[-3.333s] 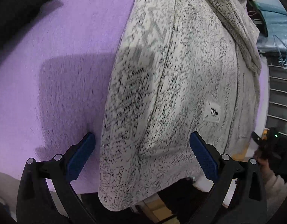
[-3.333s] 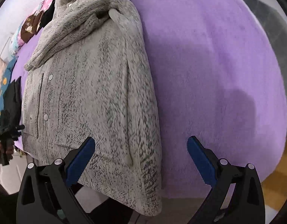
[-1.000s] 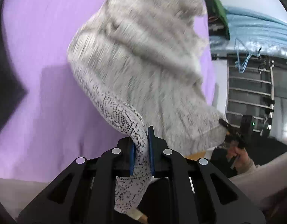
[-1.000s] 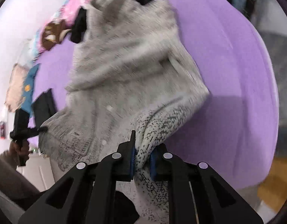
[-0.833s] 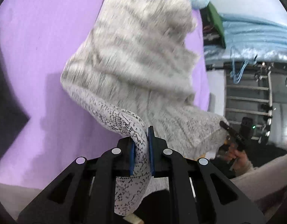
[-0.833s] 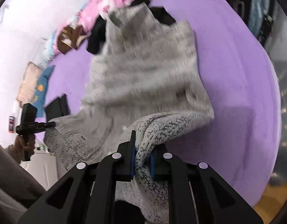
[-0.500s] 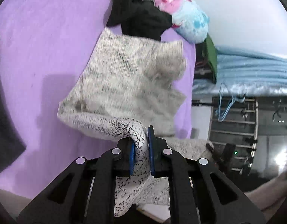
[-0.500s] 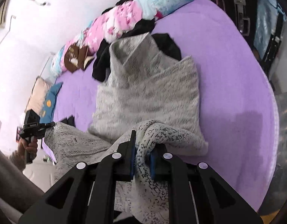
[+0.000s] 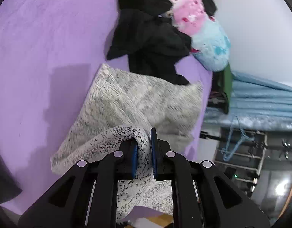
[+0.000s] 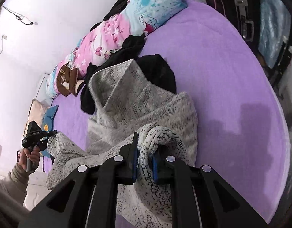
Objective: Fold large clothes
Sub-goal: 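Grasp the jacket hem with the left gripper while the right gripper grasps the hem, then lay the hem over the collar and open both grippers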
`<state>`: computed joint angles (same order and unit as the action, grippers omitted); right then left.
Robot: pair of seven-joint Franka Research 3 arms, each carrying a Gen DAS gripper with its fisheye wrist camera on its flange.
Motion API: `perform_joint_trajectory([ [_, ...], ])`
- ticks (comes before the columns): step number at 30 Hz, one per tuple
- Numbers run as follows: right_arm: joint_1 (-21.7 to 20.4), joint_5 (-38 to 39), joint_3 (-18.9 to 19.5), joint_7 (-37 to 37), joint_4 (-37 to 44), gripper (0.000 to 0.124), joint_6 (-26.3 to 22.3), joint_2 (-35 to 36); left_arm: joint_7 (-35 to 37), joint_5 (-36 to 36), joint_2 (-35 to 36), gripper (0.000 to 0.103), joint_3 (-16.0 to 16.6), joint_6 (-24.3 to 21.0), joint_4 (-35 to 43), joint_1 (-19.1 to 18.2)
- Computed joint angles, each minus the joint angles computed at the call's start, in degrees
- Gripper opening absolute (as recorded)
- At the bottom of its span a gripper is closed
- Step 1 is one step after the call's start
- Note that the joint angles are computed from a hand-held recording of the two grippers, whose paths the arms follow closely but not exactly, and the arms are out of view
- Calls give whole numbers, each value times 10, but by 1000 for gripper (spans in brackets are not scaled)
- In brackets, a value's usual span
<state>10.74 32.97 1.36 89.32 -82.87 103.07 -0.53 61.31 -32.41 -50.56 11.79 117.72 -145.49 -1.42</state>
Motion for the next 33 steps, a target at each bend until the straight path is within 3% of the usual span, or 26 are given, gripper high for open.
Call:
perform_joint_trajectory([
  [13, -3, -49, 8, 31, 46, 11, 10, 121, 51, 82, 169, 11, -43, -9, 52, 25],
  [19, 0, -56, 10, 58, 10, 12, 45, 120, 53, 69, 199, 12, -50, 10, 31, 41],
  [23, -2, -52, 12, 51, 22, 17, 23, 117, 74, 73, 195, 15, -49, -16, 47, 43],
  [25, -7, -37, 12, 44, 27, 27, 6, 113, 101, 78, 186, 25, -47, -38, 57, 39],
  [26, -10, -29, 13, 31, 26, 43, 1, 106, 111, 78, 179, 30, -46, -47, 60, 38],
  [27, -9, -29, 13, 24, 22, 56, 2, 96, 120, 78, 171, 49, -46, -52, 61, 37],
  [28, -8, -32, 12, 20, 10, 79, 17, 81, 129, 85, 154, 72, -50, -52, 61, 38],
  [30, -9, -17, 8, 10, -10, 82, 48, 53, 128, 119, 122, 86, -67, -39, 59, 44],
  [33, -10, -4, 4, 18, -6, 82, 53, 35, 133, 139, 87, 87, -59, -40, 62, 39],
])
